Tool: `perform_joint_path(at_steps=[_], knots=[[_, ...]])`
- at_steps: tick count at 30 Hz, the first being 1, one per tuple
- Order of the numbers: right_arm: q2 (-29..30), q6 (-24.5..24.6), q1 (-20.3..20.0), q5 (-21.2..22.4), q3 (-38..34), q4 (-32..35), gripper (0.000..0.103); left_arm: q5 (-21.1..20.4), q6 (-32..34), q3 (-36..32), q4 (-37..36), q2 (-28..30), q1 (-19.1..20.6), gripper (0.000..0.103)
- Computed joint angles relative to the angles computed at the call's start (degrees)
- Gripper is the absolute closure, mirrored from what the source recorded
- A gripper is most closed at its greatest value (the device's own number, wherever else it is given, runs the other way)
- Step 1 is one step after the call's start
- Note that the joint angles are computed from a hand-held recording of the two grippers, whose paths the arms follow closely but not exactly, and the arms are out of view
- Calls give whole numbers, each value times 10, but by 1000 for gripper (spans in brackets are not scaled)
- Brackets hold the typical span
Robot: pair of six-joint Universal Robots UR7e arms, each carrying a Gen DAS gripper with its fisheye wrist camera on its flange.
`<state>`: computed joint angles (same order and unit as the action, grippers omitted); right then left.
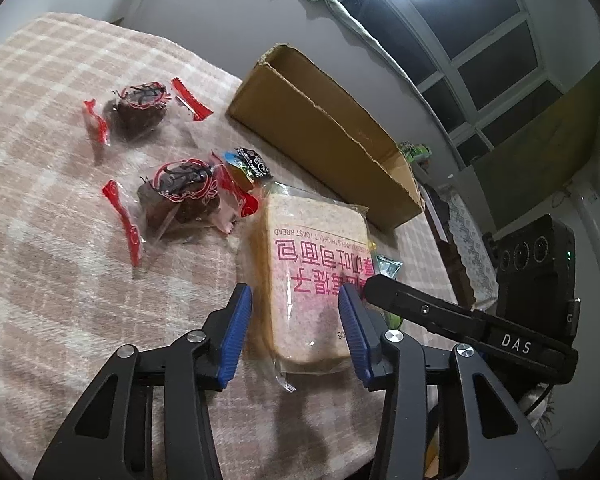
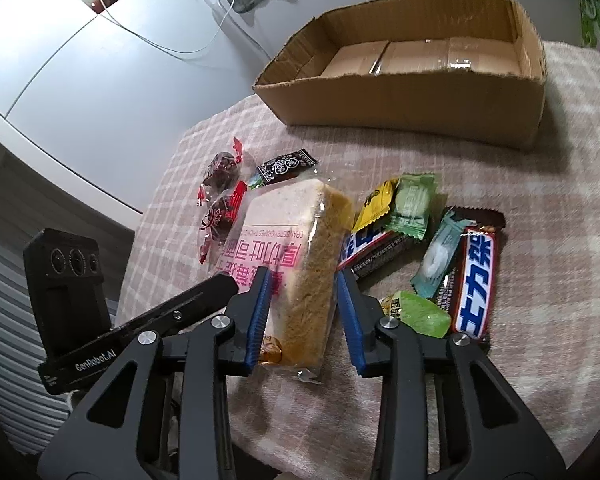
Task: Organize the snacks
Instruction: 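Move both grippers to the bagged bread loaf and close on it, then lift the bread loaf with both grippers, lower it into the box, open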
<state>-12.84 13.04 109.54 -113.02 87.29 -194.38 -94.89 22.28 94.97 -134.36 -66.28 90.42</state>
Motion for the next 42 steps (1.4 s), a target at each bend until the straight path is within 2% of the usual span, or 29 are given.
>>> perform_joint_path(at_steps=[6, 10, 23, 34, 42], knots=[[-2, -1, -6, 19, 0, 6, 70, 2, 19, 3, -1, 1, -5, 60], [1, -6, -2, 12, -7, 13, 71, 12, 30, 13, -13, -4, -12, 60], [-16, -33, 18, -1, 3, -14, 72, -3, 50, 12, -35, -16, -30, 61], [-44, -79, 27, -35, -9, -25, 72, -7, 69, -21, -63, 14, -68, 61], [-59, -110, 17, -47, -37, -10, 72, 1, 74, -62, -73, 54, -91, 61]])
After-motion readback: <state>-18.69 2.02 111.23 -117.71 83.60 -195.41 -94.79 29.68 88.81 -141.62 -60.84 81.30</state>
